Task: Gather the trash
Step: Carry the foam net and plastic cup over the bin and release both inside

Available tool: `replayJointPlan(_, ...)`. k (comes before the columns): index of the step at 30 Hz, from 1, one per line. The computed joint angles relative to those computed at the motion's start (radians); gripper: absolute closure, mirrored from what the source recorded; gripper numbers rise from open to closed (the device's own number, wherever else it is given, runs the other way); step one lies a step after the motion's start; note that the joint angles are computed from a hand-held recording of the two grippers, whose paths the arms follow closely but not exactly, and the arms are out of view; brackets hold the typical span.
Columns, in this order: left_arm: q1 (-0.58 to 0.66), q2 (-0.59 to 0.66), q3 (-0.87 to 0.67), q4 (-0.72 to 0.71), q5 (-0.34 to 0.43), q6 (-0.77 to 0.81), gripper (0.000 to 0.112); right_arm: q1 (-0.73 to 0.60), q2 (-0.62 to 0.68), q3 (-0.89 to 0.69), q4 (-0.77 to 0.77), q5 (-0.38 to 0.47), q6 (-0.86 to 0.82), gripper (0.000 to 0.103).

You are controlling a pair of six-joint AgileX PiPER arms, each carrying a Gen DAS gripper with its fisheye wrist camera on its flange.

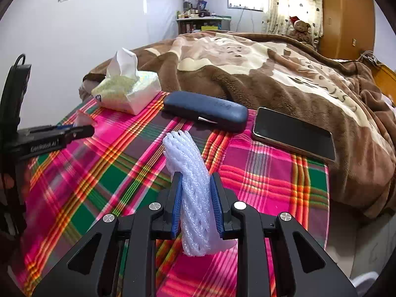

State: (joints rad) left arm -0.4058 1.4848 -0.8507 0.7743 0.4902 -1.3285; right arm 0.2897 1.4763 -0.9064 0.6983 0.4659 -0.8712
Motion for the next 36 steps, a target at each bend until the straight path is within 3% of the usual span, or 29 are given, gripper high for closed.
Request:
replayJointPlan(7,-0.176,-0.095,0.026,0.065,0.129,-0.121,0.083,-0.038,-0.101,0.053,-0.012,0.032,0.028,0.080)
replayJointPlan(17,-0.478,-0.107,-0.049,0.113,0.313,-0.238,0.083,-0.203,-0.286,0.155,0.076,0.134,-0.052,0.080)
replayJointPlan(25,-0.675,-0.023,-0.188,0.144,0.421,-0.268,0.083,-0.464,-0.393,0.205,0.166,0.293,-0.191,0.080)
replayJointPlan(36,-0.827,0.146,-0.416,0.142,0.472,-0.239,0.083,-0.872,-0.441,0.236,0.252,0.531,-0.412,0.080)
